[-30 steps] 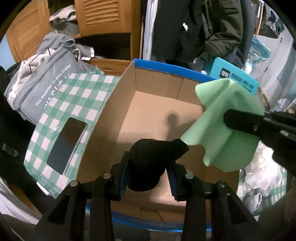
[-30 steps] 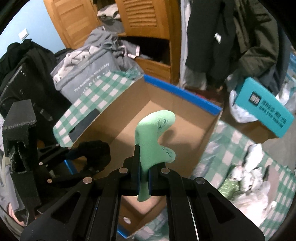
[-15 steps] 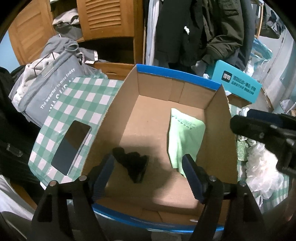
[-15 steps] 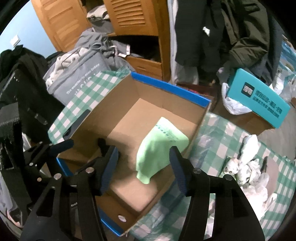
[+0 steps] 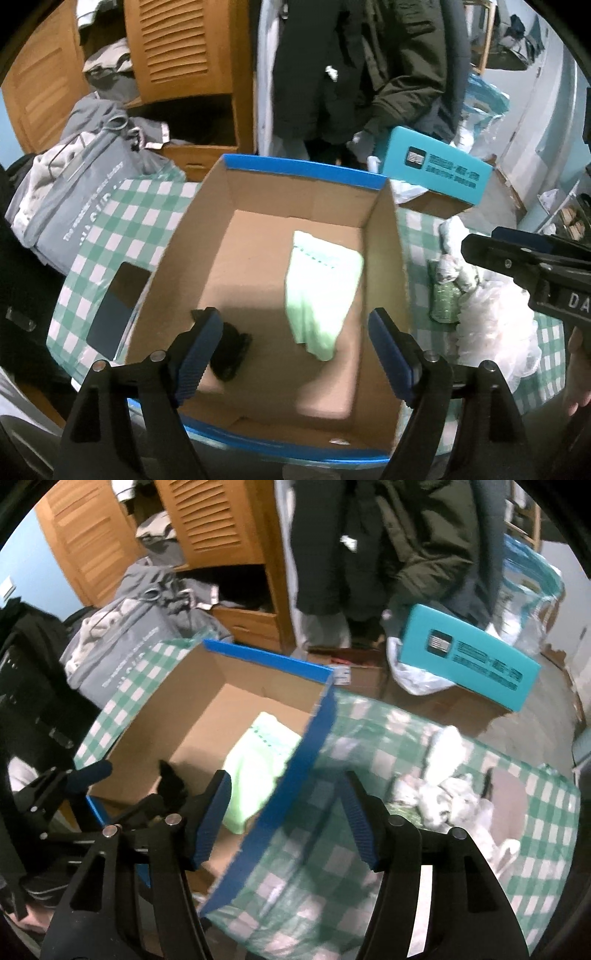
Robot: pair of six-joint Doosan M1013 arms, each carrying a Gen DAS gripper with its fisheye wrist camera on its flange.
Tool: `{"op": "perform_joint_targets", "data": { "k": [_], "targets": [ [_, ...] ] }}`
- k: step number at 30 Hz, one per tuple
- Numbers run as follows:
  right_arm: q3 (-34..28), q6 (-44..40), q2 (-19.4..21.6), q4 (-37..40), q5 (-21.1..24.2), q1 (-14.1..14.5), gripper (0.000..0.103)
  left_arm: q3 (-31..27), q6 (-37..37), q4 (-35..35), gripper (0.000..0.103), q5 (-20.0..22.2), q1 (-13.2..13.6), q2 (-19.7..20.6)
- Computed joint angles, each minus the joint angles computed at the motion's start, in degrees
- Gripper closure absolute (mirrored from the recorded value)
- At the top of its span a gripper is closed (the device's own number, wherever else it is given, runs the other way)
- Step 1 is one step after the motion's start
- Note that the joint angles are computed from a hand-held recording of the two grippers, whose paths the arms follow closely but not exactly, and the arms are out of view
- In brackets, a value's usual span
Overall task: Organize soft objects
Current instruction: 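Drop the black sock from left tool while right tool drops green sock into box, then move both tools back over the white bath puff and grey sock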
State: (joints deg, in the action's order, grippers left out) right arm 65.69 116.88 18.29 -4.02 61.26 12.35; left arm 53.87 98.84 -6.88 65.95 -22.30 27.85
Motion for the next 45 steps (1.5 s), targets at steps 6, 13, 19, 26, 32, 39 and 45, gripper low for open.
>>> {"op": "perform_joint_targets", "data": {
  "k": [6,13,19,26,32,39,45],
  "targets": [
    [3.91,3.31,-2.74,-1.99,-0.79,-1.43,0.042,0.19,1.88,-1.11,0.020,0.28,-1.43,-0.19],
    [8.90,7.13,-5.99,-3.72,-1.38,-3.53,0.042,0.27,3.07,-1.78,0.021,0.49,-2.83,-0.41],
    [12.42,9.44,-8.63,-4.73,-1.91,-5.25,0.042,-0.05,3.81,-2.34,0.020,1.20,-4.33,-0.30],
    [15.85,11.04,-11.12,-5.37,-2.14,-7.24,0.042,-0.79,5.40,-2.31,0.020,2.97,-6.65,0.46],
    [18.94,12.59,-13.16,-6.22,-1.27,-9.46,0.042,-1.72,7.17,-1.96,0.016,5.19,-9.16,1.41],
    [21.85,14.80,-14.33,-6.65,0.62,-12.50,0.042,-1.88,9.67,-1.55,0.015,6.50,-12.33,1.88],
    [23.53,14.39,-14.43,-4.97,1.65,-14.01,0.042,-4.03,8.79,-2.27,0.014,9.98,-14.08,3.69]
  ]
}}
